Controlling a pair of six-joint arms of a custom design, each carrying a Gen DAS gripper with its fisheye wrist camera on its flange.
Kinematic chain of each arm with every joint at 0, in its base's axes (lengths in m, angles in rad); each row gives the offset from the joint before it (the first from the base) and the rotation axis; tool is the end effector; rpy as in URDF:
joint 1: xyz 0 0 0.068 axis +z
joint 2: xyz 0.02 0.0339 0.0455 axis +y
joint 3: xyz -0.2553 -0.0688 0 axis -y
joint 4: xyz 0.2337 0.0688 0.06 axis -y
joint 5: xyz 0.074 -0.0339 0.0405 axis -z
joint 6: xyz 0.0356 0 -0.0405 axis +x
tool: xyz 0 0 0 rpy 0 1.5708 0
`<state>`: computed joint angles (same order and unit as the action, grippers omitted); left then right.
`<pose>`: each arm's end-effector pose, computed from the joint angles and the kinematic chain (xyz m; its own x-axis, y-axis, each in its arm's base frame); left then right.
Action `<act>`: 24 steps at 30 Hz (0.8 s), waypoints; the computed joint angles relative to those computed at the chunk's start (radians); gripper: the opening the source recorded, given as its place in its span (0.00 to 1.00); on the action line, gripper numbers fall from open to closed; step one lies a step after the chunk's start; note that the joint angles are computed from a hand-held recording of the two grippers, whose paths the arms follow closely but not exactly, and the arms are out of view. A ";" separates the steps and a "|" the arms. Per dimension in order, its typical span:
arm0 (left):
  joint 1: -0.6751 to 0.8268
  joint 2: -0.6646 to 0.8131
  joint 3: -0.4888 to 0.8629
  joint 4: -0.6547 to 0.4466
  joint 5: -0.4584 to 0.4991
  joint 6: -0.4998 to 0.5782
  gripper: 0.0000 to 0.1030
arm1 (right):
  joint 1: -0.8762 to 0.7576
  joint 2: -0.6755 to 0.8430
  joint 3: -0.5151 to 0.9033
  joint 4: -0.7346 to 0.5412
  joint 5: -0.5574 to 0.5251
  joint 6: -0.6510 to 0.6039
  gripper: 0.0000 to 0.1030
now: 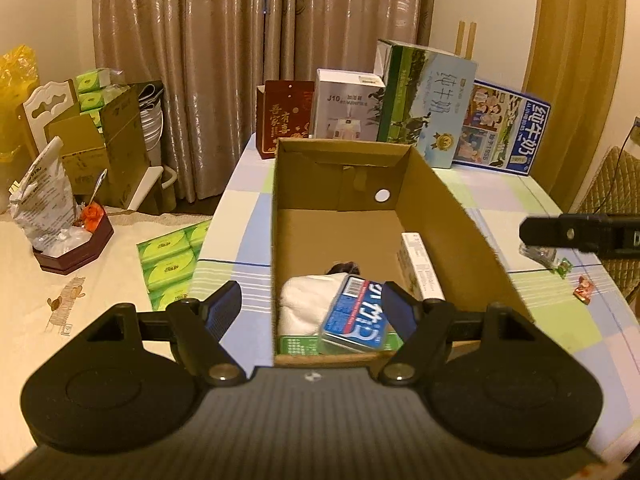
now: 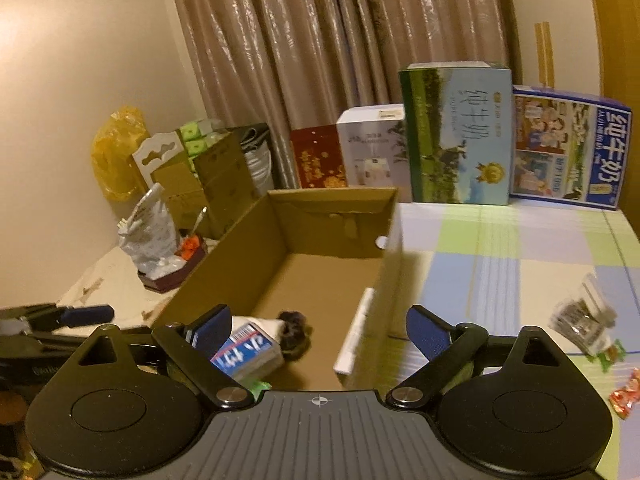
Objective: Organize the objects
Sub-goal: 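Move both tools back over the table toward the candies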
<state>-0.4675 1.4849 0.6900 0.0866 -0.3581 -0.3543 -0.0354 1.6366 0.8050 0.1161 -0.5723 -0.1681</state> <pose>0.2610 -0.1178 0.1732 -0.6087 -0.0567 -0.7914 -0.0285 0.9984 -0.0496 0.3175 0.0080 0.1678 -0.5830 -0.1201 -0.8036 -0.4831 0.8464 0.2240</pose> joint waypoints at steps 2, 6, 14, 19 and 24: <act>-0.022 -0.011 0.004 -0.013 -0.014 -0.013 0.71 | -0.029 -0.026 -0.021 -0.011 -0.010 -0.032 0.89; -0.077 -0.037 0.020 -0.053 -0.059 -0.043 0.72 | -0.106 -0.086 -0.064 -0.045 -0.047 -0.113 0.89; -0.214 -0.036 0.095 -0.113 -0.119 -0.125 0.81 | -0.365 -0.192 -0.145 -0.152 -0.172 -0.261 0.89; -0.323 0.018 0.185 -0.124 -0.162 -0.123 0.89 | -0.552 -0.189 -0.133 -0.236 -0.240 -0.387 0.91; -0.398 0.114 0.299 -0.114 -0.164 -0.122 0.95 | -0.722 -0.131 -0.075 -0.287 -0.282 -0.500 0.92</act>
